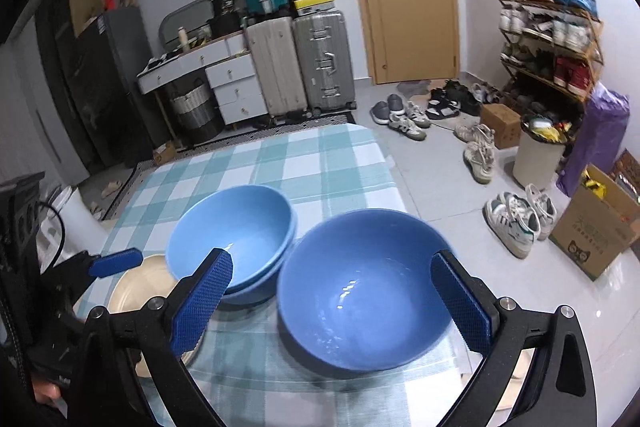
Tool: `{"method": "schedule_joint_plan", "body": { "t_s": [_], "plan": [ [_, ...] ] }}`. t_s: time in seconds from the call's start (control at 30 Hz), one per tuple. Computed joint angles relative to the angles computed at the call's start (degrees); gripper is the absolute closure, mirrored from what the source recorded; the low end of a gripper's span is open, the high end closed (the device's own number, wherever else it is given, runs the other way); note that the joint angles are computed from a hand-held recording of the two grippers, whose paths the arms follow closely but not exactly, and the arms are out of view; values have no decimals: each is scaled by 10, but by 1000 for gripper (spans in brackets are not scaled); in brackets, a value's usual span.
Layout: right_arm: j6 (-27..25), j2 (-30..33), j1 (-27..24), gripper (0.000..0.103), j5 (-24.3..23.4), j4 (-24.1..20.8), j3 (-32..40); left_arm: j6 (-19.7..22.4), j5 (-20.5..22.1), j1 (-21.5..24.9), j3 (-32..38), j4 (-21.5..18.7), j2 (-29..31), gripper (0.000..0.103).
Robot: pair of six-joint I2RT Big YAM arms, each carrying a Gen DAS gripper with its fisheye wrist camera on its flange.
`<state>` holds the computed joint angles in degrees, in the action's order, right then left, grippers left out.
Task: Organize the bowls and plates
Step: 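Move the left tool toward the remaining light-blue bowl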
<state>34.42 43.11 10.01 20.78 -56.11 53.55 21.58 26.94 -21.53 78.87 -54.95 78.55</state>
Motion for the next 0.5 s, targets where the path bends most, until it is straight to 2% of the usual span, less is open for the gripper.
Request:
{"method": "schedule_joint_plan", "body": {
  "t_s": [0.2, 0.33, 0.43, 0.5],
  "plan": [
    [5, -26, -54, 2, -22, -6, -26, -18, -2, -26, -11, -5, 11, 1],
    [-7, -36, -87, 2, -41, -1, -41, -32, 13, -34, -24, 2, 15, 2],
    [-20, -40, -109, 2, -55, 6, -53, -44, 32, -37, -29, -4, 19, 15],
    [-29, -43, -123, 2, -66, 13, -60, -31, 41, -44, -26, -21, 26, 23]
  ]
}}
